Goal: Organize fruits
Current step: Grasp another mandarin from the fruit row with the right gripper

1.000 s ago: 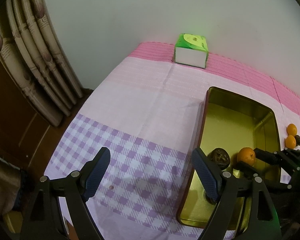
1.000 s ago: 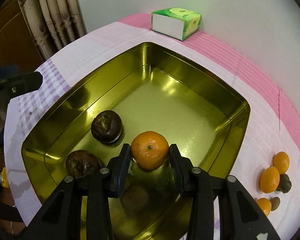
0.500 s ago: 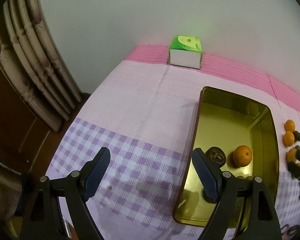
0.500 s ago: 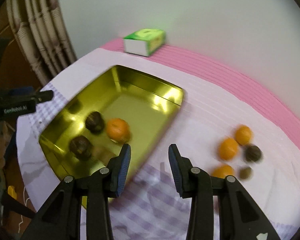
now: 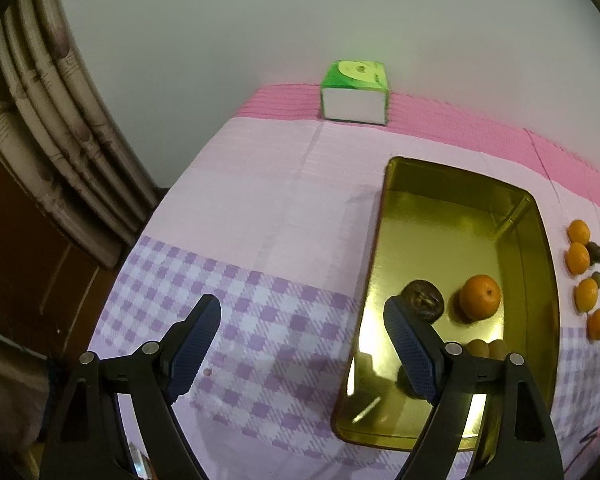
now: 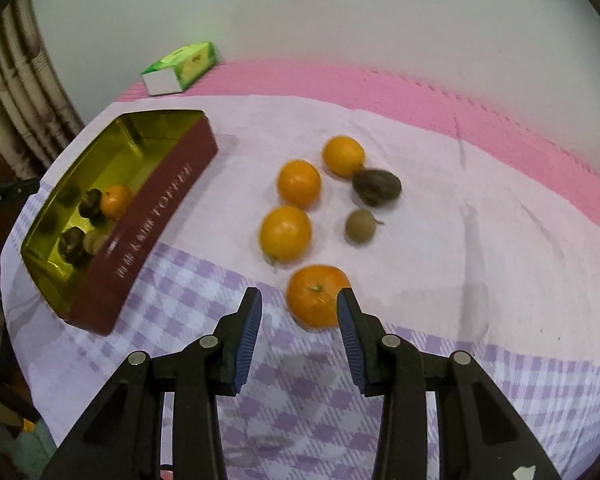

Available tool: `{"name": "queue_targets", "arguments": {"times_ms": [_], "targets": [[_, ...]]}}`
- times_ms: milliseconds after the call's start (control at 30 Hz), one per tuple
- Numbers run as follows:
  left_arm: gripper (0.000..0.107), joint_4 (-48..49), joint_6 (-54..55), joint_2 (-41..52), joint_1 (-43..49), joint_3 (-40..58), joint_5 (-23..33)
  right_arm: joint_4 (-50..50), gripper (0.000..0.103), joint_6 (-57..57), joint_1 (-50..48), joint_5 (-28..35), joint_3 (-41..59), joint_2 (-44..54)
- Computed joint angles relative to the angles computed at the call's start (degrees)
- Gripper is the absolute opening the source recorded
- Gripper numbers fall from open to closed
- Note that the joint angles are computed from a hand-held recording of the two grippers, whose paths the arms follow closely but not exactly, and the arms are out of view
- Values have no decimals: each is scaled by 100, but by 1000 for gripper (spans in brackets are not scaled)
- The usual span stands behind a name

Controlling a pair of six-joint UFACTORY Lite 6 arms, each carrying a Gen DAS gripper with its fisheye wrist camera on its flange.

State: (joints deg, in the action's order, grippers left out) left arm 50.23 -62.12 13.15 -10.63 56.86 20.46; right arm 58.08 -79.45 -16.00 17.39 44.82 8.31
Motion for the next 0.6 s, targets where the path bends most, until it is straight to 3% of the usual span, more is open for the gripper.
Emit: {"name": "queue_targets", "arguments": {"times_ms": [367,600], "targets": [[84,243,-221,18,-479,12,122,1096,41,-1103,-64,-113,268,722],[84,-292,17,207,-1051,274,220,1499,40,-1562,-111,-24,496,1117]]}}
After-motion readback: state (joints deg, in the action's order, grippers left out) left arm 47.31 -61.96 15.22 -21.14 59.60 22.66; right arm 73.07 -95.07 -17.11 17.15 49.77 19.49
